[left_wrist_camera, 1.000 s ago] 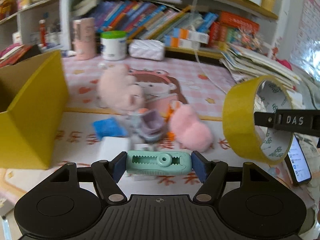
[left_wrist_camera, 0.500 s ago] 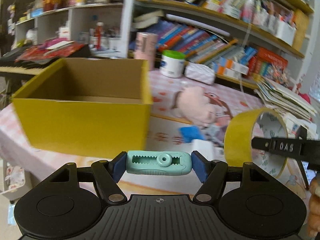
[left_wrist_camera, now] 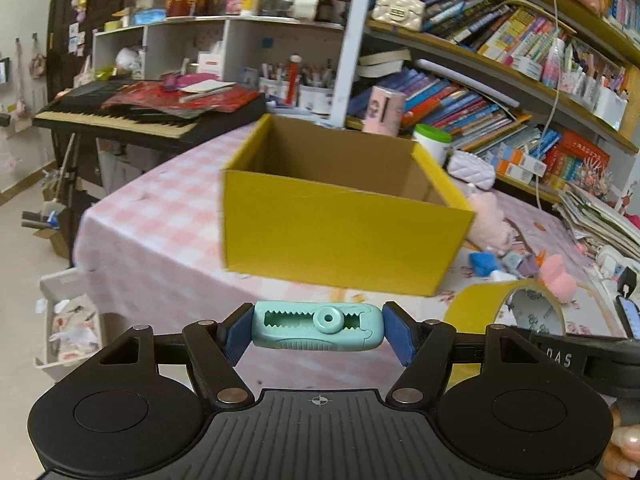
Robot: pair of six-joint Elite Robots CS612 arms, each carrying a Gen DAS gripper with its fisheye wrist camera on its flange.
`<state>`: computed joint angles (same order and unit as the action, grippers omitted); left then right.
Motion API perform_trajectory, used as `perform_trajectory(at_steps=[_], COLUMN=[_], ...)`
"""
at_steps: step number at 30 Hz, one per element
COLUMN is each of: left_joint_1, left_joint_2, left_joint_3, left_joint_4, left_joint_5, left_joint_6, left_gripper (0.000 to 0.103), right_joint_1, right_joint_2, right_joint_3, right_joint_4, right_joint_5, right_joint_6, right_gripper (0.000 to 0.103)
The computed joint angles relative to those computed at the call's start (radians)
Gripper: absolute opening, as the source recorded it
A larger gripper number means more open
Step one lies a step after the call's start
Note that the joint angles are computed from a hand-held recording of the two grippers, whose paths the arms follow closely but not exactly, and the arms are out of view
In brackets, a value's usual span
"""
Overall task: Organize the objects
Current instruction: 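Carry the tape roll and green clip over the yellow box with both tools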
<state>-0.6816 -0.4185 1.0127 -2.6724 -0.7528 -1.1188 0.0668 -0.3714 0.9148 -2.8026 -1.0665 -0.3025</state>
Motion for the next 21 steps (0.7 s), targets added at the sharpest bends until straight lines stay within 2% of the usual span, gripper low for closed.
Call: perform_trajectory(at_steps=[8, 21], left_joint_1=[-0.011, -0.010], left_joint_2=[-0.070, -0.081], left_joint_3=[0.150, 0.197], left_joint_4=[-0.063, -0.177], left_joint_5=[0.013, 0.019], left_joint_6=[-0.012, 0.052], left_gripper=[0.069, 0.069], right_joint_1=[0.024, 0.036], right_joint_2=[-0.058, -0.082], right_joint_3=[0.125, 0.175], right_joint_4=[-0.040, -0.103], right_joint_5=[0.003, -0.026], right_joint_6=[-0.011, 0.003], right_gripper=[0.008, 0.008])
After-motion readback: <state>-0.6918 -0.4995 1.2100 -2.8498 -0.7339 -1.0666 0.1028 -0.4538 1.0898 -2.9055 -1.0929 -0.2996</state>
